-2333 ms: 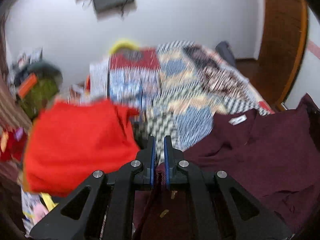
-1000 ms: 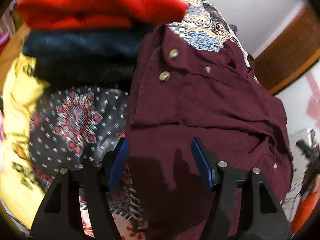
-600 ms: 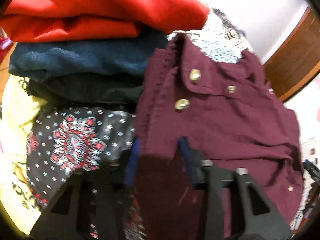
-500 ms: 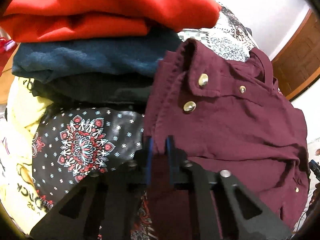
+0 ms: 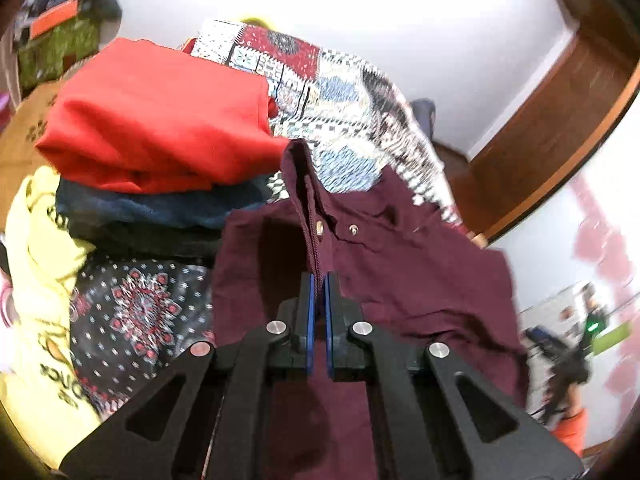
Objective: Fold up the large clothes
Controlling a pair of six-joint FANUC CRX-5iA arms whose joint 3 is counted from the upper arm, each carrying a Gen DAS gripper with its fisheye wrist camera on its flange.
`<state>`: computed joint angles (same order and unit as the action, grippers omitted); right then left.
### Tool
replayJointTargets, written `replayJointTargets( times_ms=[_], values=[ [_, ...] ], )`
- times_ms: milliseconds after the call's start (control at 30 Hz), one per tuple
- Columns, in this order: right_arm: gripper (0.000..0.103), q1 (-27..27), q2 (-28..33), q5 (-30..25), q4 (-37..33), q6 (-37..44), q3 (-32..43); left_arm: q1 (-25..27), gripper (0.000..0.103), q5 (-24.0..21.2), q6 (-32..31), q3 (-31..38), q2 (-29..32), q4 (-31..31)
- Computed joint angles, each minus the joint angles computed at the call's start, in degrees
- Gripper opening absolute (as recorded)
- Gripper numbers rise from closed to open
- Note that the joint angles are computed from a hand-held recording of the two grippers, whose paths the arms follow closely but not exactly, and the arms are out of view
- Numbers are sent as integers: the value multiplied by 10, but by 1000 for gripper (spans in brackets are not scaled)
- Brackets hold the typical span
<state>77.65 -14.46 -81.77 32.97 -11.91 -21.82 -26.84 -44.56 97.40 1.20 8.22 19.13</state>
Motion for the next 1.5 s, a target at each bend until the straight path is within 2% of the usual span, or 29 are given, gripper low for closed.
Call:
replayJointTargets(
  times_ms=[33,233,300,433,567,633,767,833,900,1033,1100,1167,1333,1500],
  values=[
    [80,3,-3,-1,4,-6,-3,4,3,8,-12,-14,-8,24],
    [80,14,-18,-7,10,-32,-14,18,3,15,7,-52,-29,36],
    [80,17,-19,-9,10,-39,-14,17,3,-2,46,-40,-30,-28],
    [80,22,-24,-14,7,-49,-17,5,3,-43,65,-18,-2,-94],
    [80,26,-23,-25,-6,-46,-15,-44,4,-131,104,41,40,-243],
    [80,30,-26,-30,-11,-48,-16,-58,4,-154,96,48,52,-267],
    [80,39,-30,-43,-22,-55,-17,-72,15,-166,95,38,48,-280],
    [80,43,-33,-50,-27,-58,-16,-79,28,-171,106,39,39,-294],
    [80,49,-37,-59,-28,-62,-15,-82,61,-161,119,30,19,-303],
    [80,67,-44,-83,-14,-76,-12,-83,72,-147,133,18,-14,-296],
    [80,77,-50,-93,-7,-85,-13,-76,82,-135,127,-1,-30,-270],
    [80,84,-52,-95,-6,-93,-14,-73,86,-128,117,-18,-37,-247],
    [80,90,-58,-88,-33,-110,-23,-88,86,-147,98,-33,-28,-234],
    [80,98,-75,-46,-64,-139,-49,-86,86,-151,68,-50,-14,-192]
  ],
)
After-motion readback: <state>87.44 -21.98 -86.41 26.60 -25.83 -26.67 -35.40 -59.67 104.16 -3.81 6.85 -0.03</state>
